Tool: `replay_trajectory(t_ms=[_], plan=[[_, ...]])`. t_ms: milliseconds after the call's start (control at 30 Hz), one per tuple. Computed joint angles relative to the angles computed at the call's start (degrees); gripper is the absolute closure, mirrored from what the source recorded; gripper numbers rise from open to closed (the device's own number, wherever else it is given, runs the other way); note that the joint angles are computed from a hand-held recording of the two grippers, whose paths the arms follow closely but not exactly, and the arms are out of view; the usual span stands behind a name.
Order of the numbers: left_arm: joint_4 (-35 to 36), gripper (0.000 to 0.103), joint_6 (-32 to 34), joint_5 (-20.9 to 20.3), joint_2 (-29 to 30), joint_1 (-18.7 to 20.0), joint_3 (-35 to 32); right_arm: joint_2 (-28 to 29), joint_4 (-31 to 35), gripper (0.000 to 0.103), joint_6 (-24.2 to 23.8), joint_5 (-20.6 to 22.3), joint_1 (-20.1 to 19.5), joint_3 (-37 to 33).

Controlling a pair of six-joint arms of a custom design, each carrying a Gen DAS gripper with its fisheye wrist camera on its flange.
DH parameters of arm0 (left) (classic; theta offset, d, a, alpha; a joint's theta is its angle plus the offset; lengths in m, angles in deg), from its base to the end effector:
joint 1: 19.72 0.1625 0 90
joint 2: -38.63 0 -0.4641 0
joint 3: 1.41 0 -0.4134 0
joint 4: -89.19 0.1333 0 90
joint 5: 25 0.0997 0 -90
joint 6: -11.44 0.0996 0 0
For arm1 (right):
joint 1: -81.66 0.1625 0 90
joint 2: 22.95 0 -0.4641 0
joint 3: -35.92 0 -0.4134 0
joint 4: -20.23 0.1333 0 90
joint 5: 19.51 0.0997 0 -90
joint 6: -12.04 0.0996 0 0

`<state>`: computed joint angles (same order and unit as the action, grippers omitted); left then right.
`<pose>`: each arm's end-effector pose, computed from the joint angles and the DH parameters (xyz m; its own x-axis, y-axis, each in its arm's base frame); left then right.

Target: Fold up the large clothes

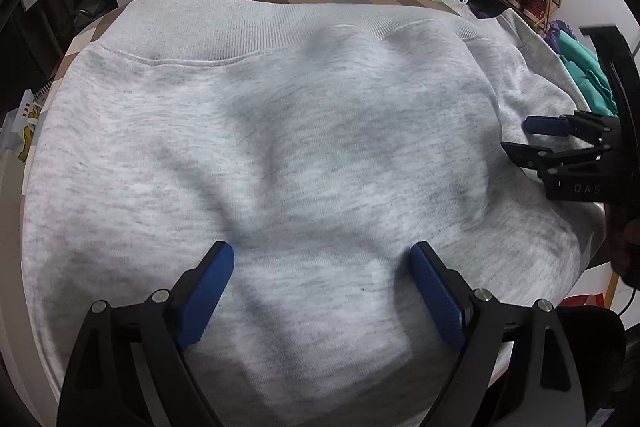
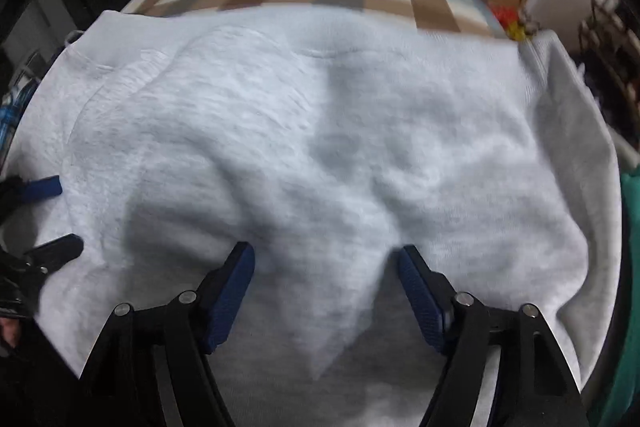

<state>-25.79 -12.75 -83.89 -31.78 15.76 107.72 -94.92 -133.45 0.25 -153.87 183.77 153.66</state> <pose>-0.3445 -0.4724 0.2346 -0.6863 0.4699 -0.5552 0.5589 0.8292 0.0110 0.1774 -0.5232 0.2705 -0.6877 -0.1311 0.7141 -0.3475 0.9230 -0.1651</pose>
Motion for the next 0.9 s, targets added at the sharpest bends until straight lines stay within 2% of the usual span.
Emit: replay_trajectory(t_ms=[67, 133, 167, 267, 333, 400, 467, 500, 567, 600, 667, 767, 900], plan=[[-0.1, 0.016, -0.1, -0.4, -0.4, 0.0, 0.2, 0.3, 5.9, 0.034, 3.7, -0.1, 0.5, -2.9], [-0.1, 0.016, -0.3, -0.6, -0.3, 0.2, 0.1, -0.1, 4.9, 0.044, 2.8, 4.2, 0.8, -4.6], [-0.1, 0.016, -0.4, -0.7, -0.4, 0.2, 0.0, -0.3, 3.1, 0.041, 1.7, 6.1, 1.1, -4.9], [0.1, 0.016, -0.7, -1.3, -0.6, 0.4, -0.1, 2.4, 0.9, 0.042, -0.6, 7.7, 1.6, -7.6], [0.1, 0.016, -0.6, -1.6, -0.6, 0.4, -0.2, 4.5, 2.3, 0.042, 0.6, 8.8, 1.2, -9.6], [-0.3, 0.016, -0.2, -1.9, -0.9, 0.5, -0.1, 7.9, 4.3, 0.041, 3.3, 7.7, 0.0, -11.7], [-0.4, 0.016, -0.1, -2.2, -0.9, 0.8, -0.1, 9.5, 0.5, 0.033, 1.9, 5.7, 0.1, -10.5], [-0.5, 0.016, 0.1, -2.5, -1.0, 0.9, -0.2, 10.2, -0.2, 0.033, 1.4, 4.3, 0.4, -10.7], [-0.5, 0.016, -0.1, -3.0, -1.1, 1.1, -0.3, 9.8, 3.3, 0.033, 2.8, 3.7, 0.7, -11.5], [-0.5, 0.016, -0.3, -3.1, -1.2, 1.1, -0.3, 9.0, 5.0, 0.035, 2.6, 4.6, 0.6, -11.8], [-0.6, 0.016, -1.0, -3.4, -1.4, 1.1, -0.3, 6.4, 3.0, 0.052, 0.4, 5.3, 0.5, -10.6], [-0.5, 0.016, -1.0, -3.2, -1.7, 0.9, -0.1, 0.8, -0.3, 0.051, -0.5, 3.4, 0.2, -7.7], [-0.5, 0.016, -1.2, -2.9, -1.7, 0.8, 0.0, -4.0, 2.3, 0.051, -2.3, -4.4, -2.2, -4.4]])
